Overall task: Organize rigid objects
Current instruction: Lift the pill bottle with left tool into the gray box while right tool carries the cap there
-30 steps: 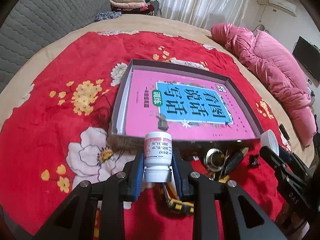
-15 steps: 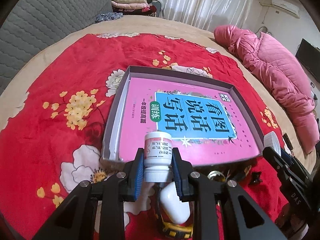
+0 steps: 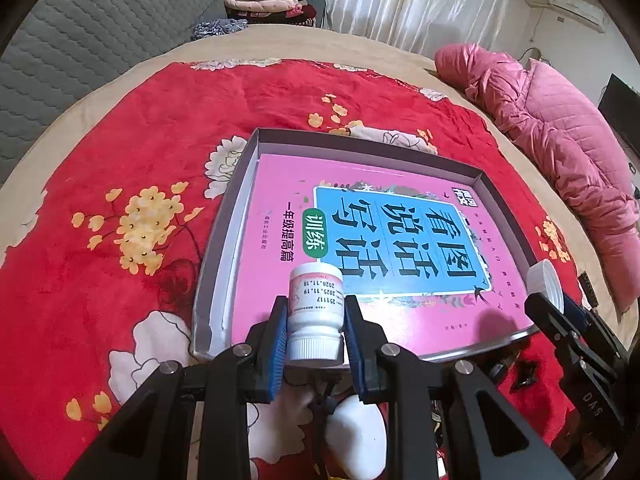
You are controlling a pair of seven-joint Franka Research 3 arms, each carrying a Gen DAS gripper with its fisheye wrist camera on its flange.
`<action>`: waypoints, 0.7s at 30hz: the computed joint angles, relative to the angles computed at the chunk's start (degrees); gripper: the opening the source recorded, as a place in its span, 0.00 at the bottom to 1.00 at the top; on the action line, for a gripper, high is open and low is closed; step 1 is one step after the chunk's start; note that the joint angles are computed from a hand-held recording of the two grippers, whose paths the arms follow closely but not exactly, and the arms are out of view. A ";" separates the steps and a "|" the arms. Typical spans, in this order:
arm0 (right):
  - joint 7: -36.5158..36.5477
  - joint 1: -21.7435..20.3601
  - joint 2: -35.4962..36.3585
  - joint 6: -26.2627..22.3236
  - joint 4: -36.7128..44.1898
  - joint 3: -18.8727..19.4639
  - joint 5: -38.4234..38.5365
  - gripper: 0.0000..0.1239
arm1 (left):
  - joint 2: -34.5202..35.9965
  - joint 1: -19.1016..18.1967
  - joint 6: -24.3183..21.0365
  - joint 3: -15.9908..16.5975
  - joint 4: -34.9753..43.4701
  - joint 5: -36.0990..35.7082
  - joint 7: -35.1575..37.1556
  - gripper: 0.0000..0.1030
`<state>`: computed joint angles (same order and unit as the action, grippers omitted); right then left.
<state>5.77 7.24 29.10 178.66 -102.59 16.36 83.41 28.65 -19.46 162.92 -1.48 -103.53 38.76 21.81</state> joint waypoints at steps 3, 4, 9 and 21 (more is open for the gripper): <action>3.20 0.54 0.66 -0.29 0.44 -0.68 -3.01 0.42 | 0.77 0.54 -0.77 -0.69 0.89 -1.10 1.35 0.26; 3.96 0.50 0.83 -0.08 0.49 -0.57 -3.85 0.42 | 1.09 0.64 -1.02 -0.86 1.28 -1.47 1.78 0.26; 8.96 -0.57 1.65 -0.09 0.71 0.21 -8.87 0.42 | 2.14 0.61 -1.65 -0.88 2.44 -2.52 3.10 0.26; 20.27 -3.54 3.08 1.36 0.04 2.88 -20.58 0.42 | 4.04 0.24 -3.34 -0.40 4.46 -3.39 4.72 0.26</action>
<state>26.04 3.70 32.18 180.02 -102.54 19.24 62.82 32.69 -19.21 159.58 -1.89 -99.07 35.37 26.52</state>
